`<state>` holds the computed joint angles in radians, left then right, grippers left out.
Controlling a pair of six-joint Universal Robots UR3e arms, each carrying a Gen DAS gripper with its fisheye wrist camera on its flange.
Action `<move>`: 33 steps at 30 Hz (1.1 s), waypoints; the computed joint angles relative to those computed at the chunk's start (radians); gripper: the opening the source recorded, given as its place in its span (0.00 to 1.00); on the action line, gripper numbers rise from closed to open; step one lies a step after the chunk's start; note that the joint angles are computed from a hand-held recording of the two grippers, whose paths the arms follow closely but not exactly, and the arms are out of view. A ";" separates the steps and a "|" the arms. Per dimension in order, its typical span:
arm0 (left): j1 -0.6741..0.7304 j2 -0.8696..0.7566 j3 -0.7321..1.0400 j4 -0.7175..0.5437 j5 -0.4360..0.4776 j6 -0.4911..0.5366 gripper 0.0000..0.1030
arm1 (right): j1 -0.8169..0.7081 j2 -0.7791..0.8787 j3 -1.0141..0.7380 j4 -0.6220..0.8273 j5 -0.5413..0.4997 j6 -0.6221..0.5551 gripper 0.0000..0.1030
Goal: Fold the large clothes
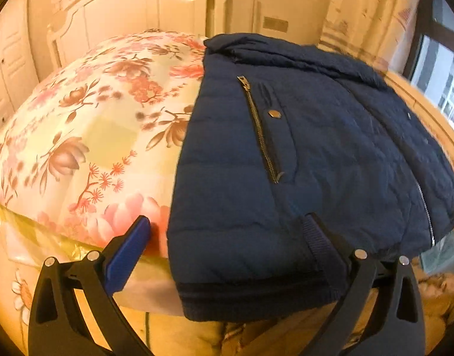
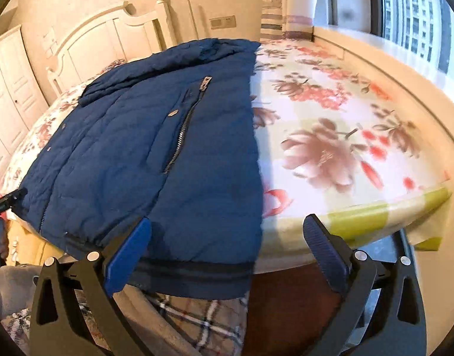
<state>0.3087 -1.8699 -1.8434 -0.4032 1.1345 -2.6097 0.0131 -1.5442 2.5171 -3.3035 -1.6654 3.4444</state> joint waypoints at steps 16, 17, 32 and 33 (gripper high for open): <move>-0.010 0.087 -0.121 0.044 -0.073 0.169 0.32 | 0.204 0.136 -0.142 0.010 -0.162 -0.014 0.47; -0.013 0.092 -0.127 0.046 -0.073 0.171 0.29 | 0.221 0.147 -0.149 -0.001 -0.177 -0.008 0.46; 0.425 0.707 -0.148 -0.925 -0.553 0.639 0.16 | 0.500 -0.279 -0.090 0.134 -0.373 0.112 0.20; 0.435 0.696 -0.108 -0.974 -0.594 0.641 0.16 | 0.513 -0.280 -0.135 0.145 -0.404 0.081 0.20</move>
